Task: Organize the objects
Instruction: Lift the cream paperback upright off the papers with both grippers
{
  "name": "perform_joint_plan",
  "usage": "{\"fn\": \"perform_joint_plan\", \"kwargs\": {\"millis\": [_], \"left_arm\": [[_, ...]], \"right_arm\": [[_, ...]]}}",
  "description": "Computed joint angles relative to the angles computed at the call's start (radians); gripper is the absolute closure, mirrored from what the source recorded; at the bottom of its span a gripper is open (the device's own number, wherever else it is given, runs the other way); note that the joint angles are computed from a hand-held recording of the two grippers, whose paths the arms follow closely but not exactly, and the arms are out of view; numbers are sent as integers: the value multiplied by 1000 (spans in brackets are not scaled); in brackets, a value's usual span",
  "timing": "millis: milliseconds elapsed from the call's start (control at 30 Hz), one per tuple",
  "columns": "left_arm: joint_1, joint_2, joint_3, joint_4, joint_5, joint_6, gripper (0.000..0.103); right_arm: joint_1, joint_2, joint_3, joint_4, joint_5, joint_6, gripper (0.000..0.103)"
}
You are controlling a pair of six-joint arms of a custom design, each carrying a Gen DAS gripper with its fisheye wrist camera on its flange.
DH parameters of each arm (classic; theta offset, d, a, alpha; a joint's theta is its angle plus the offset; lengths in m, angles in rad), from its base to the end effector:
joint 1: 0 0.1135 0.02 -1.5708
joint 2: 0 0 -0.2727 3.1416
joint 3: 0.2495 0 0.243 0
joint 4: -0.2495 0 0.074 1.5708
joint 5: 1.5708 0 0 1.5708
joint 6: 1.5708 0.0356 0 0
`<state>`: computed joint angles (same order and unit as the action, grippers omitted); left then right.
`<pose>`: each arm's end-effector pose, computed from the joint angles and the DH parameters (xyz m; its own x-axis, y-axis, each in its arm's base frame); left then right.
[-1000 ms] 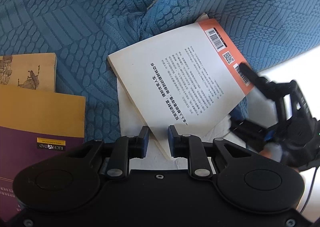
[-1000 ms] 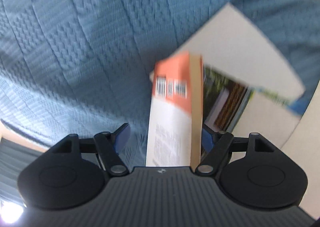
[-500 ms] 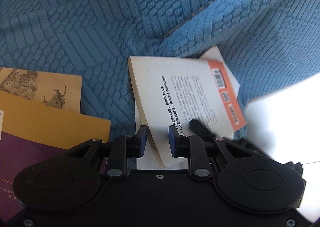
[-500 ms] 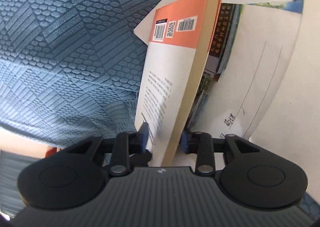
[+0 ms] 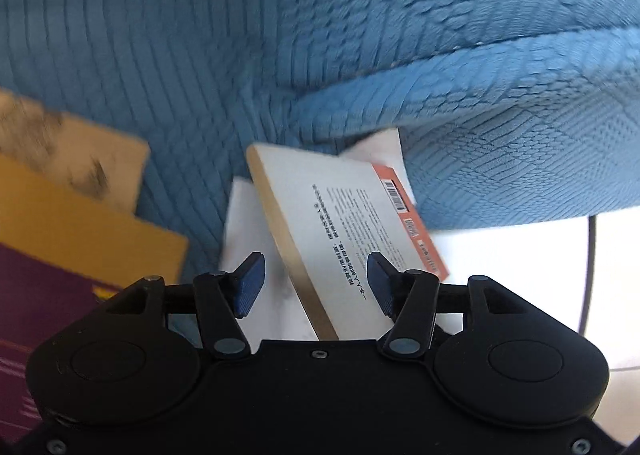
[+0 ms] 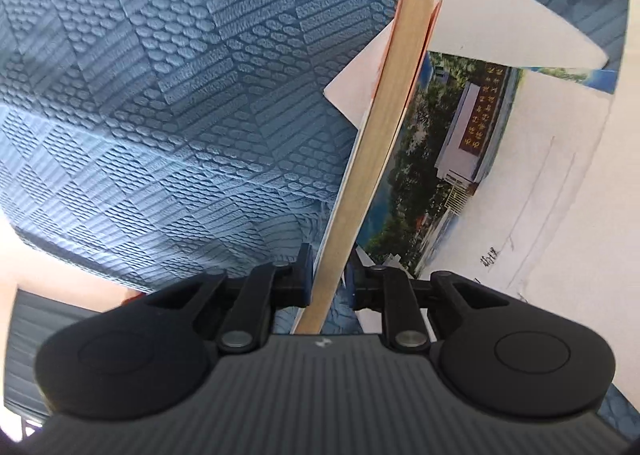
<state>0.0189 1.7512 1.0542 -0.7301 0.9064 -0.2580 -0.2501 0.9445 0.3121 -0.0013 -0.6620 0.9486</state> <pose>0.3022 -0.0223 0.1817 -0.9826 -0.1759 0.0603 -0.1547 0.5934 -0.7899 0.1680 -0.0203 0.1832 -0.5657 0.8061 -0.1739 0.3003 0.3978 0.8670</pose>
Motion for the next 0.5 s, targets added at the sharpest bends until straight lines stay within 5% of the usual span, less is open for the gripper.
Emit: {"fn": "perform_joint_plan", "kwargs": {"millis": [300, 500], "left_arm": [[4, 56, -62, 118, 72, -150, 53], [-10, 95, -82, 203, 50, -189, 70]], "right_arm": [[-202, -164, 42, -297, -200, -102, 83], [-354, -211, 73, -567, -332, -299, 83]]}}
